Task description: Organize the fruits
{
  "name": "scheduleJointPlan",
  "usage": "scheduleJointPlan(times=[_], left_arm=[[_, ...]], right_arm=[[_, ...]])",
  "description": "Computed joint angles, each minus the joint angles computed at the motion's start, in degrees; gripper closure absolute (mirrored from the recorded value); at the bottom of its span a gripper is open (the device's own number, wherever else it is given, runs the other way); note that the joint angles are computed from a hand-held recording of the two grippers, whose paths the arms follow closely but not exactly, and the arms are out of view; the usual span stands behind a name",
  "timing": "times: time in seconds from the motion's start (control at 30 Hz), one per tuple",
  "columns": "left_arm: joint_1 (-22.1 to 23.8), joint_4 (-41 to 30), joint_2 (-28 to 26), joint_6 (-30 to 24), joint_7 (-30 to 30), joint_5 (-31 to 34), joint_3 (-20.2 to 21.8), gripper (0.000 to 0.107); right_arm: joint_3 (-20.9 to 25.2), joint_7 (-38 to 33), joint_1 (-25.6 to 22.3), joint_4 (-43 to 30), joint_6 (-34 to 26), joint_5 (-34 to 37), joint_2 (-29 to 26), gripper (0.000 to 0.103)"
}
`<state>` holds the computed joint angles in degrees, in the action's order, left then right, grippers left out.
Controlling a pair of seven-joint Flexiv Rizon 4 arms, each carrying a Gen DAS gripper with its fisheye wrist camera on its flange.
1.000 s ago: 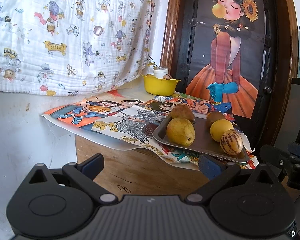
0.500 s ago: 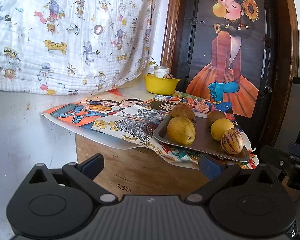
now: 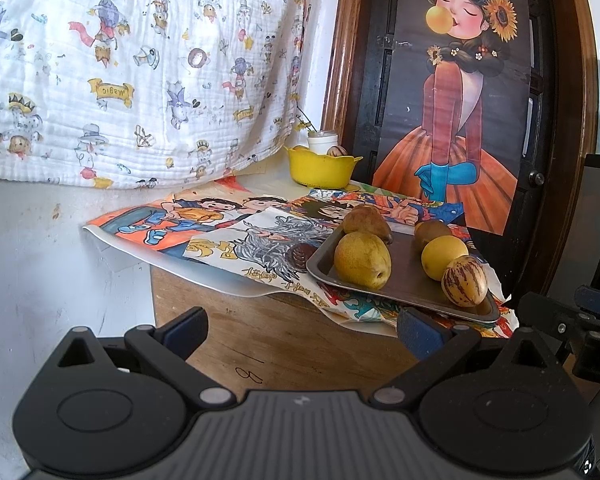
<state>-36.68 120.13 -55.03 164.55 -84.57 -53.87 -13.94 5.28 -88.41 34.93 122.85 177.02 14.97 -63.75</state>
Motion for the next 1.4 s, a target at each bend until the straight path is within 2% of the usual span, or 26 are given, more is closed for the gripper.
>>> scheduleJointPlan(times=[1.4], left_arm=[[-0.24, 0.14, -0.21, -0.52, 0.61, 0.32, 0.15, 0.004]], right_arm=[[0.11, -0.03, -0.09, 0.05, 0.01, 0.10, 0.11, 0.001]])
